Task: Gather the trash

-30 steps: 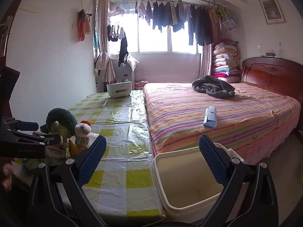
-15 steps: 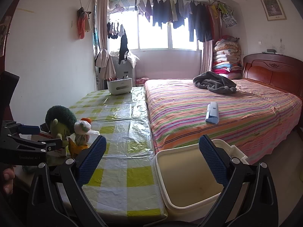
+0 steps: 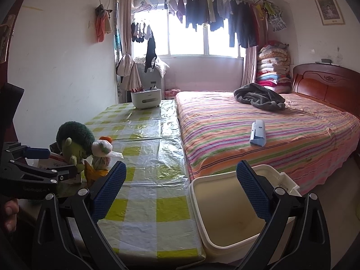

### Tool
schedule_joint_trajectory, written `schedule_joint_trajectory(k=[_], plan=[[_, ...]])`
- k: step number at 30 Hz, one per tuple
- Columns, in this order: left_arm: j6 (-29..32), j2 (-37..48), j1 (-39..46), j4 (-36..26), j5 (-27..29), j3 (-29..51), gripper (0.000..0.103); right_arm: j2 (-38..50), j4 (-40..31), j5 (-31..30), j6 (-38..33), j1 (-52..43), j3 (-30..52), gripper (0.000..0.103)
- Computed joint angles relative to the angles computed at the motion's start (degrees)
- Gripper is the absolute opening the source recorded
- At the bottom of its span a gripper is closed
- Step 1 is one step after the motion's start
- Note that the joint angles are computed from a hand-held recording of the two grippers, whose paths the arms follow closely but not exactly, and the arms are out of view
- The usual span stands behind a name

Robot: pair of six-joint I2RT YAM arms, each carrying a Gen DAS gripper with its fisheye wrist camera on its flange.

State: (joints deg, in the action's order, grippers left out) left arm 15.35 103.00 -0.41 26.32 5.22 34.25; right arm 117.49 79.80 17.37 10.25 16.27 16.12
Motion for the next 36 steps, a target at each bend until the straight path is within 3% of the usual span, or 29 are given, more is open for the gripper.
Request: schedule_joint_trajectory(k=[36], plan=[[0.8, -2.4, 0.7, -1.2, 0.8, -1.5, 0.083, 0.0, -0.2, 0.7, 0.1, 1.4, 0.3, 0.097]])
